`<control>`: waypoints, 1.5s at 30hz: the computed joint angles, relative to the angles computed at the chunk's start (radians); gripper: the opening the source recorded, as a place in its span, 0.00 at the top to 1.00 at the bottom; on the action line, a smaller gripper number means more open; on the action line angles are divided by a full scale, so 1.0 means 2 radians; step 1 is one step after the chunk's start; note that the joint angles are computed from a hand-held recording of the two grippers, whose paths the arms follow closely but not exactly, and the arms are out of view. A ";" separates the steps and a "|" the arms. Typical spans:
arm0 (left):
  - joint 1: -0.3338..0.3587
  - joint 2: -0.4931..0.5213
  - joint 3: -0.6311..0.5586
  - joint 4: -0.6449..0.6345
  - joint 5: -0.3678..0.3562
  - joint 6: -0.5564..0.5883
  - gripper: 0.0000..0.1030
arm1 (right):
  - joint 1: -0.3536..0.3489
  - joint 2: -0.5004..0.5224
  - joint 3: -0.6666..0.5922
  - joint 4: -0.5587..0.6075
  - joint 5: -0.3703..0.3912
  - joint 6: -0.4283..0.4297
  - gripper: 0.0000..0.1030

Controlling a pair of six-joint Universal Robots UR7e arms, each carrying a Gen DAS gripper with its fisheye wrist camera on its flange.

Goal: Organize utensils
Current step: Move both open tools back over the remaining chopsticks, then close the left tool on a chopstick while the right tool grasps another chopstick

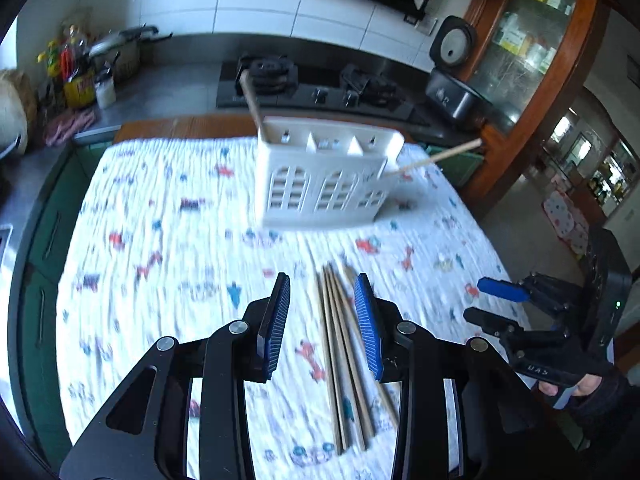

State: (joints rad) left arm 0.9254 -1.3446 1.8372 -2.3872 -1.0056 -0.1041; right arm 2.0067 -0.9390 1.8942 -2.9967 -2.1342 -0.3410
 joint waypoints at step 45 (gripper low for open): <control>0.059 -0.011 0.117 0.034 -0.084 -0.103 0.91 | -0.024 0.031 0.097 -0.042 -0.028 0.057 0.92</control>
State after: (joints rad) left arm 1.0428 -1.3673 2.0715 -2.3190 -1.1735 -0.3102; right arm 1.9585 -0.8763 2.0887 -3.0812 -2.1903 -0.2267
